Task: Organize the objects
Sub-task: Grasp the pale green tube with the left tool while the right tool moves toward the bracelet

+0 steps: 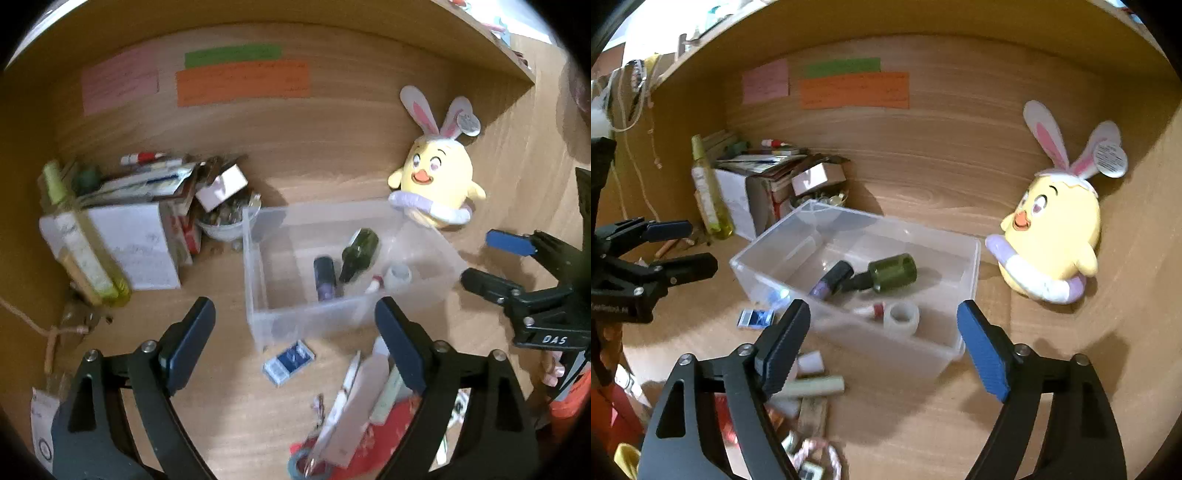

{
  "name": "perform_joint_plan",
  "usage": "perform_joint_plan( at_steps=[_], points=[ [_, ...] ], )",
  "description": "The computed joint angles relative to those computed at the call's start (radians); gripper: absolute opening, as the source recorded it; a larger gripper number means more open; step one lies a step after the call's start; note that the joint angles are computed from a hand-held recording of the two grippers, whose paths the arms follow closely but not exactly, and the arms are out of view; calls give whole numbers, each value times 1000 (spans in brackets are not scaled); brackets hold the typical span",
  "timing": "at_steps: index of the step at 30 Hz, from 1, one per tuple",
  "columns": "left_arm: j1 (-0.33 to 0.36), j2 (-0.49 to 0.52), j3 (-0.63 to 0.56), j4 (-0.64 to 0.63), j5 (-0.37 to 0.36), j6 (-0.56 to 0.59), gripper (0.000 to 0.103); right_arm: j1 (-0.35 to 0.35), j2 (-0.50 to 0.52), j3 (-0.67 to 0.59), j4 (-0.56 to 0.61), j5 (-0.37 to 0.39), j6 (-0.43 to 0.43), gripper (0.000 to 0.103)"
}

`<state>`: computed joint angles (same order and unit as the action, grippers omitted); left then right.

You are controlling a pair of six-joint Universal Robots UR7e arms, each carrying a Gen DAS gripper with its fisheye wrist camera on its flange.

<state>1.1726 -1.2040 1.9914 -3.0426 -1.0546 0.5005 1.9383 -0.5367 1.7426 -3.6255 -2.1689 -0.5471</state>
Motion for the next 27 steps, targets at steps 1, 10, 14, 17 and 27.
perform_joint_plan(
  at_steps=[1,10,14,17,27],
  points=[
    [3,-11,12,6,-1,-4,89,1,-4,20,-15,0,2,81],
    [30,-37,81,57,-13,-53,89,-15,-12,176,-68,-5,77,81],
    [32,-38,108,66,-35,-58,86,-35,-21,232,-31,29,141,82],
    [32,-40,118,108,-60,-65,71,-45,-19,258,-22,46,163,81],
    [2,7,117,183,-60,-24,48,-63,0,301,-27,33,146,48]
  ],
)
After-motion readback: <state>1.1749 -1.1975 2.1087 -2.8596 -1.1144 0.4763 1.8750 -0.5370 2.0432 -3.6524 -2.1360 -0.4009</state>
